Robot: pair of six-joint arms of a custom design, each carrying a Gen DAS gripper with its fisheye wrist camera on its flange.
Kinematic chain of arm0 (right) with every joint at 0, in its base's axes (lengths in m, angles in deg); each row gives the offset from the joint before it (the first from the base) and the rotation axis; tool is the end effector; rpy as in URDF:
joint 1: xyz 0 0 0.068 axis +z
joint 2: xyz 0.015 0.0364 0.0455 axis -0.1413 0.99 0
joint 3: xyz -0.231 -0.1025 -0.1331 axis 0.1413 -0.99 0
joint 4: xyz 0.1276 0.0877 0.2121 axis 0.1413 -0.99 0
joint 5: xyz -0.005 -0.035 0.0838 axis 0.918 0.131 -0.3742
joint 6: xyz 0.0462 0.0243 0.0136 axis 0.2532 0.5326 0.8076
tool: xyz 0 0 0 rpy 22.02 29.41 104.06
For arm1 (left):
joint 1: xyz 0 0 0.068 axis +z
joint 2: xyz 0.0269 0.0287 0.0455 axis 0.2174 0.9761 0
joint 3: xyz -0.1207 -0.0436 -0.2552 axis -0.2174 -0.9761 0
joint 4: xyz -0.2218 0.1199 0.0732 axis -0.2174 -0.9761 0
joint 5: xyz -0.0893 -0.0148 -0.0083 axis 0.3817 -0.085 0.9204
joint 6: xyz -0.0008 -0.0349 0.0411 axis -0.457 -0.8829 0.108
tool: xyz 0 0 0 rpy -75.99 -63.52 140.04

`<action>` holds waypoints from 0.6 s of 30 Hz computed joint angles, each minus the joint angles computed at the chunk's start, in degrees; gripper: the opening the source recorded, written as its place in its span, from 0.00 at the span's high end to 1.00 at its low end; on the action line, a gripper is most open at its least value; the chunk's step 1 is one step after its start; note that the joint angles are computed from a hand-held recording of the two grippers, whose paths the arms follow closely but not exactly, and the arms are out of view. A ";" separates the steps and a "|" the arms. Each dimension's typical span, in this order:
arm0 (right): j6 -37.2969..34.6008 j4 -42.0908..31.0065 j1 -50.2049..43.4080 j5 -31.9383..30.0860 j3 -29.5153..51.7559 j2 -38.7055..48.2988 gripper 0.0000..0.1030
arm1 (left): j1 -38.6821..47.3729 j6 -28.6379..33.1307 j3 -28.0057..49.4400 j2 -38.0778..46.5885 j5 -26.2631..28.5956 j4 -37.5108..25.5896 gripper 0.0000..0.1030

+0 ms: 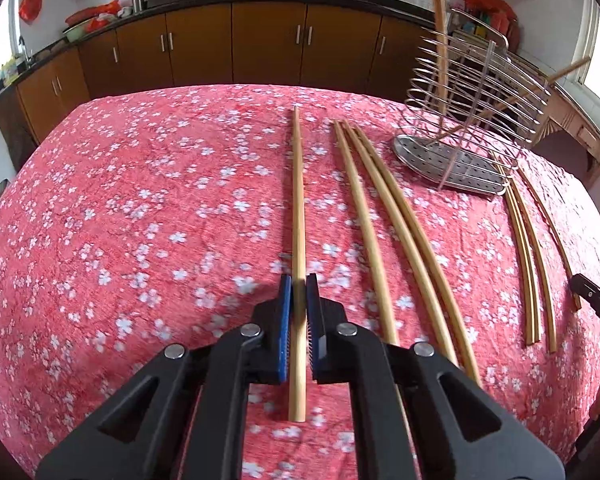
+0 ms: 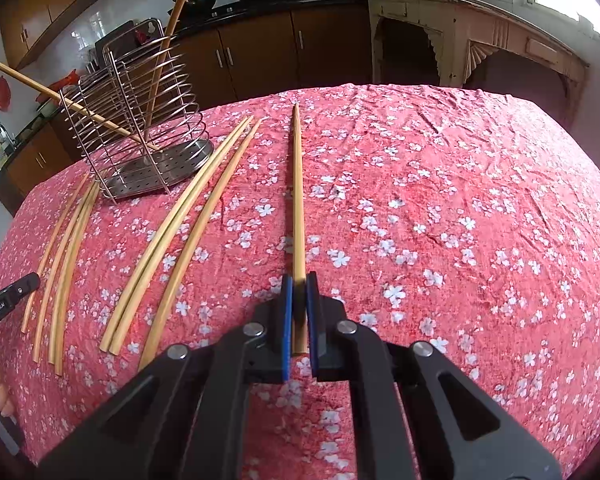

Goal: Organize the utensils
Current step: 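Close the left tool on a chopstick while the right tool grasps another chopstick, then lift and carry the left tool's chopstick over the rack while the right tool carries its own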

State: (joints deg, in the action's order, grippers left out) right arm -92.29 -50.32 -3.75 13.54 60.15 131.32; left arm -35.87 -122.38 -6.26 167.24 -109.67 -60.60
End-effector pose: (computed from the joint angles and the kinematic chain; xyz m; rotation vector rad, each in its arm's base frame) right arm 0.3887 0.0395 0.2342 -0.3816 2.4518 0.3198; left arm 0.2422 -0.2417 0.2407 -0.6466 2.4040 0.1371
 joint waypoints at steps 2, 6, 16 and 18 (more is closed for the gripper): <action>-0.29 0.25 -0.32 -0.10 0.48 0.46 0.92 | 0.26 -0.27 -2.17 -1.98 -0.27 0.34 0.93; -0.24 0.65 -0.15 0.15 0.27 0.44 0.92 | -0.02 1.27 -4.67 -3.77 -1.00 2.45 0.92; -0.09 0.72 -0.28 -0.20 0.24 0.55 0.92 | -0.41 0.70 -6.98 -5.68 -0.85 4.51 0.92; -0.03 0.73 -0.42 -0.52 0.22 0.59 0.92 | -0.50 0.51 -7.37 -6.05 -0.82 4.75 0.91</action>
